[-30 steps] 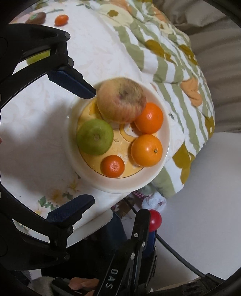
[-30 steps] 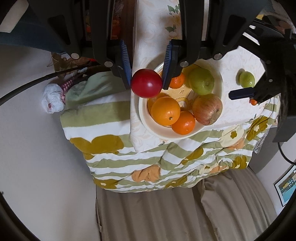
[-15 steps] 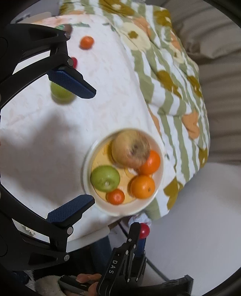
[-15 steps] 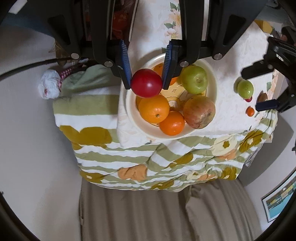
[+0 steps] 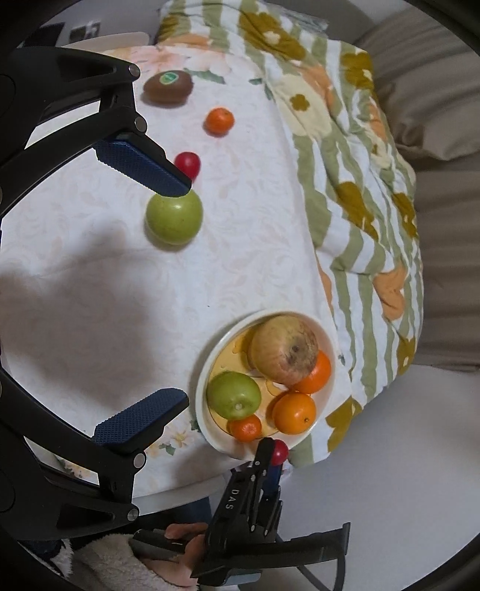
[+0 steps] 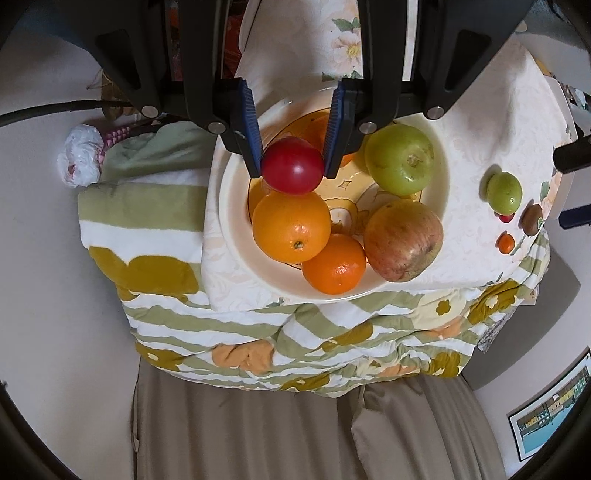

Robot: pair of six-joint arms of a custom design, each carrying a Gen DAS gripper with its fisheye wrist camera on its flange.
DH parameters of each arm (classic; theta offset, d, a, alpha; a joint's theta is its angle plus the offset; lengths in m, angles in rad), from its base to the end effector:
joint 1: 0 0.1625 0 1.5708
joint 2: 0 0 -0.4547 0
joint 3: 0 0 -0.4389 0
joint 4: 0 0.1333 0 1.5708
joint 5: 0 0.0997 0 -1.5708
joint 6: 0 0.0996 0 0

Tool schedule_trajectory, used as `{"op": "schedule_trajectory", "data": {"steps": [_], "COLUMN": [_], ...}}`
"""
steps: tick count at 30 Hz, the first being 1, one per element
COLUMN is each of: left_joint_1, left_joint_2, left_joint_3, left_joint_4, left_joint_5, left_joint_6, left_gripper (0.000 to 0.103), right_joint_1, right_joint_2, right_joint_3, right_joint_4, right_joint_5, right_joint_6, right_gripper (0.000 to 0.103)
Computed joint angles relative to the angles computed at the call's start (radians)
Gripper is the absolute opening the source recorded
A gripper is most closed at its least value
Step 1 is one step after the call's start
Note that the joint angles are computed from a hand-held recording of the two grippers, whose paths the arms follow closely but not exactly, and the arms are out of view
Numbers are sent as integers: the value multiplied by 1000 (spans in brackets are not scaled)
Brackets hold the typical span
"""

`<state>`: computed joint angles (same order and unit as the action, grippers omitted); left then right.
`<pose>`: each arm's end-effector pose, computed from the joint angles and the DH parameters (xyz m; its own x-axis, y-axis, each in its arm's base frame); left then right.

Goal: Organize fruits
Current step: 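Lower the red plum into the bowl and open the right gripper, then move both open grippers back over the remaining loose fruit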

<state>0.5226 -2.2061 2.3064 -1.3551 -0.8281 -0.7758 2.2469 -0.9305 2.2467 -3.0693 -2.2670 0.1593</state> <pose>-0.1068 -0.2931 0.3838 -0.7092 0.1983 -0.6765 0.4580 0.8591 -0.2283 0.3633 -0.3420 0.0453 -0.7604 -0.2628 0.5939 -0.5011 0.8192 -0.2790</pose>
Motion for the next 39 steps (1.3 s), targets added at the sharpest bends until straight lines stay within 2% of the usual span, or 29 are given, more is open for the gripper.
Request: {"op": "schedule_trajectory", "data": {"steps": [3, 5, 7, 8, 10, 12, 19, 22, 28, 32, 36, 39], "left_joint_1": [2, 1, -6, -8, -13, -17, -29, -64, -149, -205, -290, -301], "left_joint_2": [-11, -16, -19, -19, -17, -19, -20, -30, -85, -136, -202, -231], "left_joint_3": [7, 11, 14, 14, 13, 15, 13, 3, -32, -77, -148, -200], "left_joint_4": [0, 3, 14, 18, 26, 28, 44, 90, 216, 351, 591, 711], "left_joint_5": [-4, -3, -2, -2, -4, -1, -2, -2, 14, 24, 51, 61], "left_joint_6": [-25, -38, -54, -60, -69, -69, -87, -123, -216, -315, -477, -532], "left_gripper": [103, 103, 103, 103, 103, 103, 103, 103, 103, 103, 103, 103], "right_joint_1": [-1, -2, -4, -5, -1, 6, 36, 47, 119, 174, 228, 267], "right_joint_2": [4, 5, 0, -2, -8, -11, -21, -52, -71, -72, -52, -15], "right_joint_3": [-3, -2, 4, 9, 16, 20, 30, 30, 6, -28, -76, -121], "right_joint_4": [0, -12, -31, -44, -58, -65, -61, 3, 72, 132, 178, 211], "right_joint_5": [-16, -21, -12, -6, -4, -11, -40, -26, -91, -122, -145, -176], "right_joint_6": [4, 1, -3, -5, -9, -15, -16, 8, 30, 75, 123, 164], "right_gripper": [30, 40, 63, 68, 93, 102, 102, 102, 102, 102, 102, 102]}}
